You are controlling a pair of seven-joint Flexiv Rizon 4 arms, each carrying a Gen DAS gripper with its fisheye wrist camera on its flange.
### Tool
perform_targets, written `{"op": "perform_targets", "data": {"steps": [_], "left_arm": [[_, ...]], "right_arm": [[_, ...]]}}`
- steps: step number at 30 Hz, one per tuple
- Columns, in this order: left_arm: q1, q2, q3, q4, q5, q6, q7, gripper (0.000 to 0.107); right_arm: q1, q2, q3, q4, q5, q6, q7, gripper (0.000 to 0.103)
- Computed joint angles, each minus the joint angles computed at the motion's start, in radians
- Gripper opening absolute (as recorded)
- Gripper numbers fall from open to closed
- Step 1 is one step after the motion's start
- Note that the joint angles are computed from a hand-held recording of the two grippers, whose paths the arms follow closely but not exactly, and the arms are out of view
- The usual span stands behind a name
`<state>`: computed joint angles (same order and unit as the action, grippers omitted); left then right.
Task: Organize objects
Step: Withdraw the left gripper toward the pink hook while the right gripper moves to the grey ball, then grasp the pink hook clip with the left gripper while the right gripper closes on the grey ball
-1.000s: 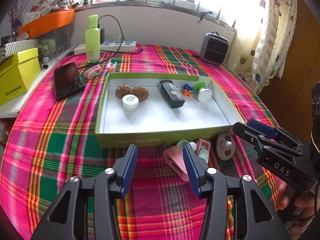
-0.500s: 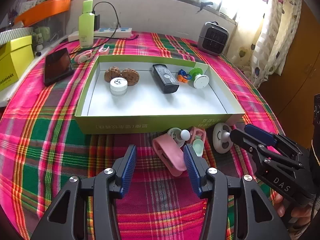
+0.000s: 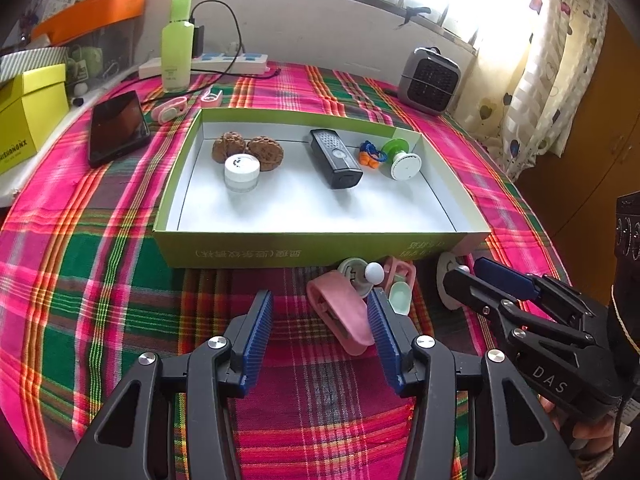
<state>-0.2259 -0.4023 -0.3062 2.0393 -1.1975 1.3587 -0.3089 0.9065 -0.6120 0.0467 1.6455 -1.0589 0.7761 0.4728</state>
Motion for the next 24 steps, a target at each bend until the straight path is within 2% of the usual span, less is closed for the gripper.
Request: {"op": "perform_targets", "data": {"steps": [10, 24], "left_arm": [[-0.002, 0.004, 0.000, 0.003, -0.004, 0.011, 0.014, 0.048], [0.020, 0.005, 0.001, 0.009, 0.043, 0.020, -0.011, 0.048]], "right_arm": [[0.006, -0.027, 0.007, -0.046, 0.075, -0.053, -0.097, 0.046], [0.024, -0.014, 0.013, -0.035, 0.092, -0.105, -0.106, 0.044]]}}
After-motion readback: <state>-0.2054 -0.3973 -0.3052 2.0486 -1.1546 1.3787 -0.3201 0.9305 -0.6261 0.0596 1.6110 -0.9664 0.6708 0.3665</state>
